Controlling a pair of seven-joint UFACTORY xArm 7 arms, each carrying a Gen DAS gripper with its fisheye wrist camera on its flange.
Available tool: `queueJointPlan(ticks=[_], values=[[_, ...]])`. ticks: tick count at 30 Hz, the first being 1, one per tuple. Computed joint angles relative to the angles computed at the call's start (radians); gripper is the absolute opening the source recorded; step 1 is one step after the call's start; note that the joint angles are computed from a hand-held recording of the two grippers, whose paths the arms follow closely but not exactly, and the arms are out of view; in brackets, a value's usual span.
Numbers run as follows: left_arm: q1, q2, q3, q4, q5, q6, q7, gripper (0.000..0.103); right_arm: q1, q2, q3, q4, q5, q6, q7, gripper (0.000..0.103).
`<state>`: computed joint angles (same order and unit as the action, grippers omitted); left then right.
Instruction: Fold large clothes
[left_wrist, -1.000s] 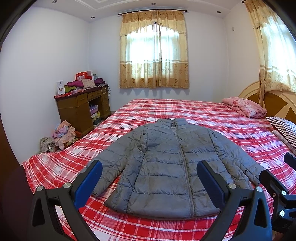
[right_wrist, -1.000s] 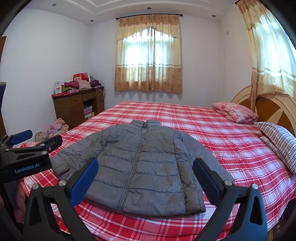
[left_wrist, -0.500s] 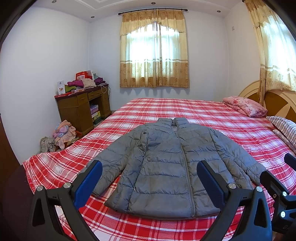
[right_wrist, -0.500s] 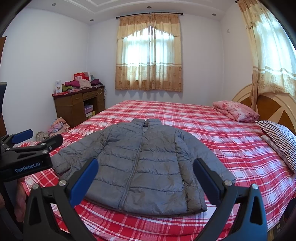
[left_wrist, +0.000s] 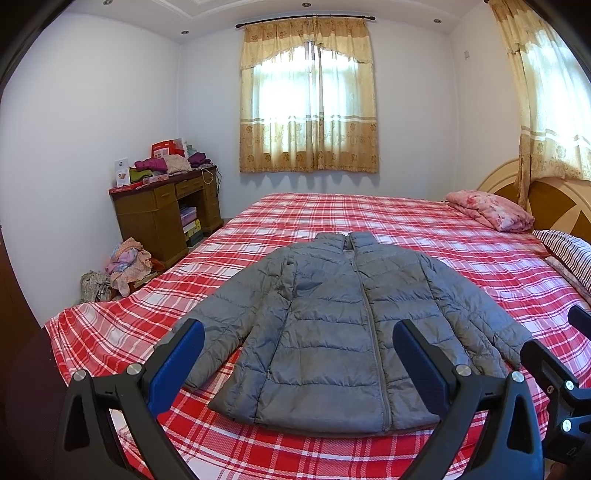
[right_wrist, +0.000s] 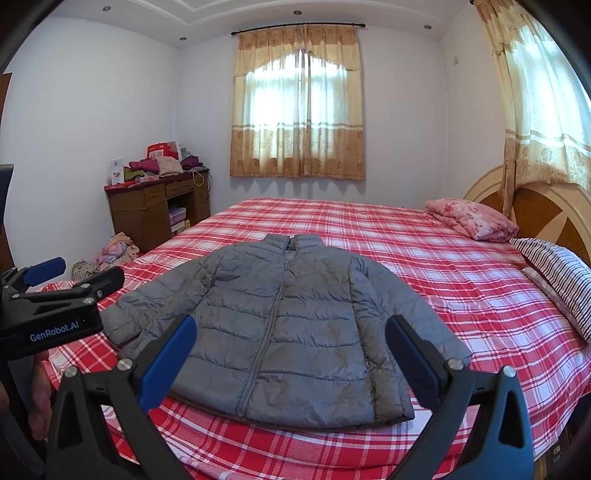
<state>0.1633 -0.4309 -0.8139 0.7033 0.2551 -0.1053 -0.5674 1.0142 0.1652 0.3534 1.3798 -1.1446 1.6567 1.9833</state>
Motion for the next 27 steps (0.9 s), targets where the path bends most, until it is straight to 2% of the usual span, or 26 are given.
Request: queueJointPlan(ticks=[18,23,24,27], values=[[0.027,0.022,-0.024,0.017,0.029,0.019,-0.019,0.102,-0.014,-0.011,0.003,-0.015,0.010,-0.020,0.001,0.103],[0.015,0.051,-0.012,0.023,0.044,0.015,-0.009,0.102,-0.038,-0.042,-0.001,-0.064,0.021,-0.085,0.015,0.103],[0.032,0.056,-0.026,0.026,0.050,0.010,-0.008,0.102,-0.054,-0.066,-0.002,-0.098,0.034,-0.126,0.030,0.103],[0.162,0.073,-0.145,0.048,0.068,0.001,-0.013,0.102,-0.110,-0.144,0.004,-0.210,0.081,-0.203,0.089,0.103]])
